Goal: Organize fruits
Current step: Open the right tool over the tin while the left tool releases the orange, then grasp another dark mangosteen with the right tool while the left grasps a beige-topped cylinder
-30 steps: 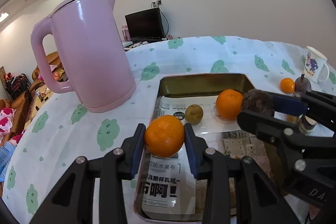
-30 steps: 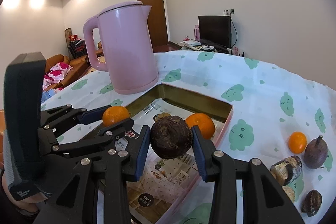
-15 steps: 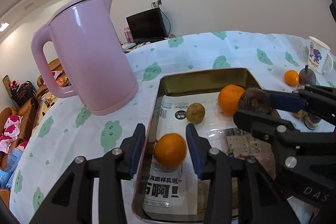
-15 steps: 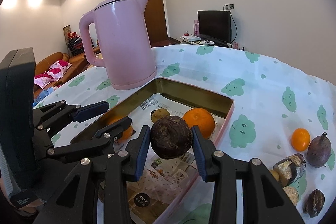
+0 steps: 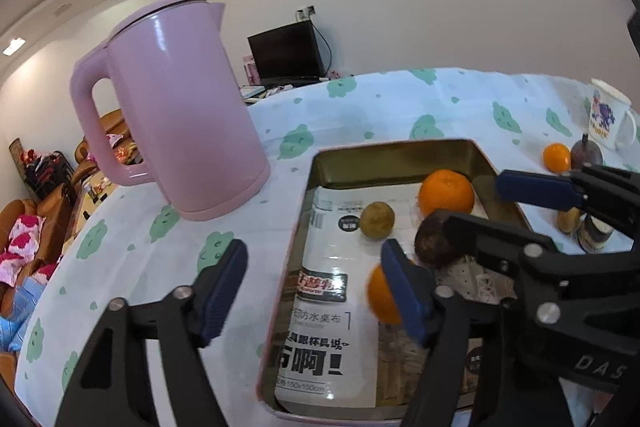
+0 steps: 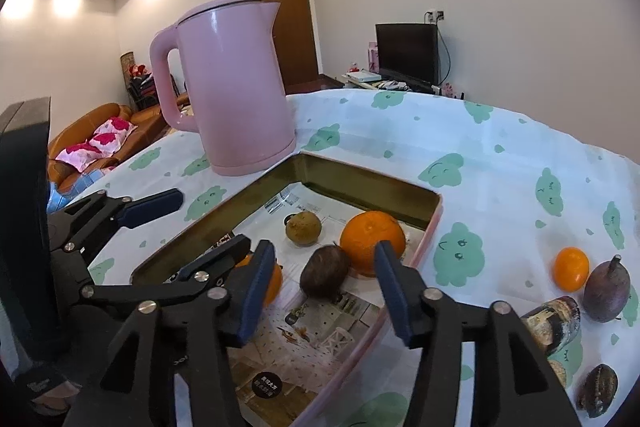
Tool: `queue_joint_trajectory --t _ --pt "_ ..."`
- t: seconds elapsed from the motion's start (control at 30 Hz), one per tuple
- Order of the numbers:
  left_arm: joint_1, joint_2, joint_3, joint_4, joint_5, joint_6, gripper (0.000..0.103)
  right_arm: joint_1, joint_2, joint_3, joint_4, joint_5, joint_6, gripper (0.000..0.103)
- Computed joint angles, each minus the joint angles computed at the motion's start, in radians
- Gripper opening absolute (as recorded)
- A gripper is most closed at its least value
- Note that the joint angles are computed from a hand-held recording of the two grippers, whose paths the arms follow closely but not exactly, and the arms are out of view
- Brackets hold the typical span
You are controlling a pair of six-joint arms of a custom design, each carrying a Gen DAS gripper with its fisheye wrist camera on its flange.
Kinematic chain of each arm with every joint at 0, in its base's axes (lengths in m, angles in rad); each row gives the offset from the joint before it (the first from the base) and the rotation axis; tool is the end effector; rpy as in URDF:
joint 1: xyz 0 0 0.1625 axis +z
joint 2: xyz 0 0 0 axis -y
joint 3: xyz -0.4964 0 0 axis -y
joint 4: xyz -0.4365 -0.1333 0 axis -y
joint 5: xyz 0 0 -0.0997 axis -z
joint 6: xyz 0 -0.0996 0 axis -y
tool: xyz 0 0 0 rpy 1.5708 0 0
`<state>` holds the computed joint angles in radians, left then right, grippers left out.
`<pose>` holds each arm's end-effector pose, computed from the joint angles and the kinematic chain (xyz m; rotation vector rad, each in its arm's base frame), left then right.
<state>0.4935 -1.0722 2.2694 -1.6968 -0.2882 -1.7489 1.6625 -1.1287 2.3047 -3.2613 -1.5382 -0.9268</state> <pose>-0.2611 -0.4003 0.0910 0.1490 1.8290 -1.0806 0.1832 -0.5014 0.1707 1.4135 -2.5062 0.7110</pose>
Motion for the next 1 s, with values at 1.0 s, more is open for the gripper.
queue_joint_trajectory --t 1.0 --pt "-0.086 0.316 -0.055 -1.108 -0.056 0.865 0.087 -0.227 -0.269 -0.068 0.102 -0.135 0.114 0.063"
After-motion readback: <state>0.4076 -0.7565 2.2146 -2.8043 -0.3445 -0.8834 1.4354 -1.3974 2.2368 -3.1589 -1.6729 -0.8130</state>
